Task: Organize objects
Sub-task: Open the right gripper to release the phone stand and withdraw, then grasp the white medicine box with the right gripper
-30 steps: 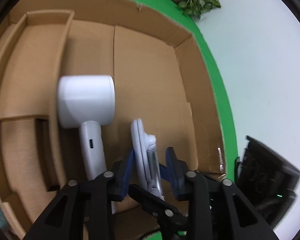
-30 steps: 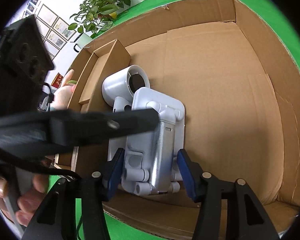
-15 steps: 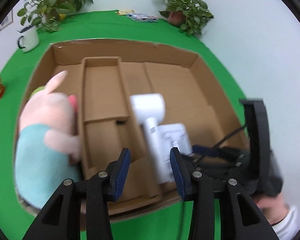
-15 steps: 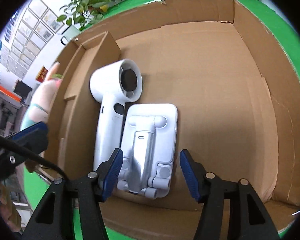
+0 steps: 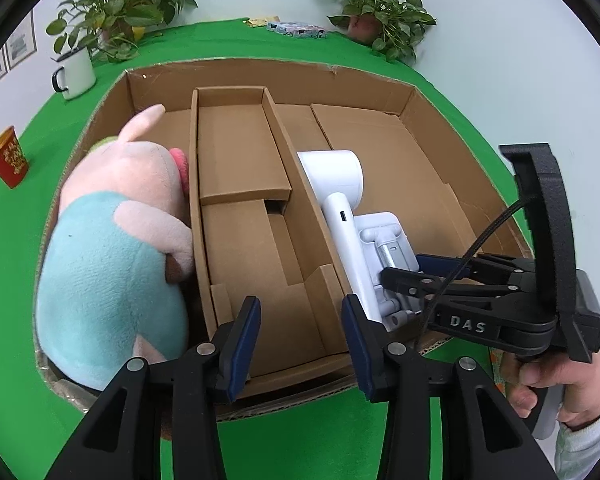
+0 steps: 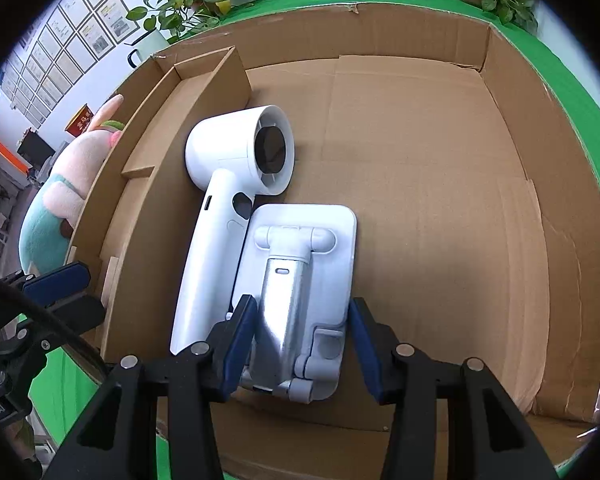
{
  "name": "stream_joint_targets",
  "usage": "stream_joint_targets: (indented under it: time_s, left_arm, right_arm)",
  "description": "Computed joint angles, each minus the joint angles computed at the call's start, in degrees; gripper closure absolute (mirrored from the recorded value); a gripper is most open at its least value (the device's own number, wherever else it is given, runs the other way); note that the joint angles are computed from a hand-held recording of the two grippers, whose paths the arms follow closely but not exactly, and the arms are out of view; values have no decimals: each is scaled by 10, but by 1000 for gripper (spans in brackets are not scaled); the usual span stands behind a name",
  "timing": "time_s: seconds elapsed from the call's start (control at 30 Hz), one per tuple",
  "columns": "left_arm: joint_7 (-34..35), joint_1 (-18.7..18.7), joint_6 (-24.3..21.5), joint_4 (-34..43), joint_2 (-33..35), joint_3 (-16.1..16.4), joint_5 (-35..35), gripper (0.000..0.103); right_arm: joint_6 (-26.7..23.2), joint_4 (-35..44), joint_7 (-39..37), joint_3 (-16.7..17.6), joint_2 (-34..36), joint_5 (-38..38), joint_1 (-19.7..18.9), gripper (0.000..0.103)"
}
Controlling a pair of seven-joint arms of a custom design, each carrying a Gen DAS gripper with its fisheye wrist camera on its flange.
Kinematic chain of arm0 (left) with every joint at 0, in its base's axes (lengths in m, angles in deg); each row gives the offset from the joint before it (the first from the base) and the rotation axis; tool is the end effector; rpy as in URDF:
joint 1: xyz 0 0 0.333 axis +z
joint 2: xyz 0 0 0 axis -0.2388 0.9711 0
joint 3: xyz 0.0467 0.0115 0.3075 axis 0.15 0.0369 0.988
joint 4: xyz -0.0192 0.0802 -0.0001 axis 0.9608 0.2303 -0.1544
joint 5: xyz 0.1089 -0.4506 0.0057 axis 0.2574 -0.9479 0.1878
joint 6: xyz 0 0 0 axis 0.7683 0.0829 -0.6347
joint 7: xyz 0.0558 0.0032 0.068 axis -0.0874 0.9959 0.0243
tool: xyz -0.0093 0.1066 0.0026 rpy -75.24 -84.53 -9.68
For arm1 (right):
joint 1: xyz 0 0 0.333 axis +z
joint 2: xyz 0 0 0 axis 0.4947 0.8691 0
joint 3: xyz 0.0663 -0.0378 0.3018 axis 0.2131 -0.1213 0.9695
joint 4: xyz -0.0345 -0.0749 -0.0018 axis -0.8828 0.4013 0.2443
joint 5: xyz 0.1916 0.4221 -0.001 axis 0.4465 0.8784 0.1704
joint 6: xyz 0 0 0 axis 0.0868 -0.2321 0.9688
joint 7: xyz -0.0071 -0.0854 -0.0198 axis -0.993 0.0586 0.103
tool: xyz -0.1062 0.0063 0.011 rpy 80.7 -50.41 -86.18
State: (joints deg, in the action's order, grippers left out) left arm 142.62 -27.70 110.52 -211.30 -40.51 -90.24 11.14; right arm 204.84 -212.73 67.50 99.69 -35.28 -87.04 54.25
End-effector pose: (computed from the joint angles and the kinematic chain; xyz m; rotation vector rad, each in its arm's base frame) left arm 0.4780 -0.1359 0.5824 -1.5786 2.4623 -0.8054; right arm 0.4208 0.3536 0.5070 -1.8862 1.9291 -0.1957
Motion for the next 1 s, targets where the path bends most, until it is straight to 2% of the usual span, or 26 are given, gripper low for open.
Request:
stream_joint_targets:
  time_s: [0.07, 0.1, 0.13, 0.17, 0.2, 0.23, 0.3, 0.33, 0.37, 0.5, 0.7, 0.83, 0.93, 1.0]
  left_arm:
    - [2, -2, 18, -11, -11, -3, 0, 63]
    - [11, -5, 38, -25, -33, -1, -4, 63]
    - [13, -9, 61, -36, -46, -4, -4, 63]
    - [18, -13, 90, -55, -70, -6, -1, 63]
    - [26, -20, 138, -85, -109, -8, 2, 53]
    - [22, -27, 175, -106, -133, -11, 7, 29]
    - [-2, -31, 267, -162, -195, -26, 18, 0]
    - [-7, -46, 312, -190, -226, -25, 14, 1]
    - [-7, -59, 330, -205, -246, -21, 15, 1]
    - [-55, -67, 320, -233, -293, -44, 42, 1]
    - [-109, -93, 317, -254, -324, -40, 70, 1]
    - [-126, -102, 299, -268, -338, -32, 103, 1]
    - [-132, -111, 269, -291, -358, -21, 129, 1]
    - [-136, -122, 234, -308, -372, -7, 139, 1]
  right_arm:
    - [-1, -7, 39, 27, -23, -58, -17, 52]
    - [4, -17, 62, 47, -47, -105, -29, 40]
    - [9, -26, 76, 59, -65, -131, -34, 21]
    - [12, -43, 102, 82, -101, -175, -44, 16]
    - [12, -54, 120, 99, -124, -201, -52, 14]
    - [2, -70, 153, 130, -163, -240, -65, 10]
    - [-12, -86, 186, 156, -201, -268, -69, 1]
    - [-17, -100, 205, 166, -225, -272, -64, 1]
    - [-19, -106, 218, 173, -236, -275, -63, 1]
    - [-18, -128, 273, 189, -271, -272, -58, 1]
    - [-41, -143, 283, 192, -296, -269, -42, 1]
    - [-42, -180, 273, 182, -341, -250, -5, 1]
    - [-74, -213, 273, 173, -380, -212, 29, 1]
    - [-121, -236, 264, 162, -404, -177, 61, 1]
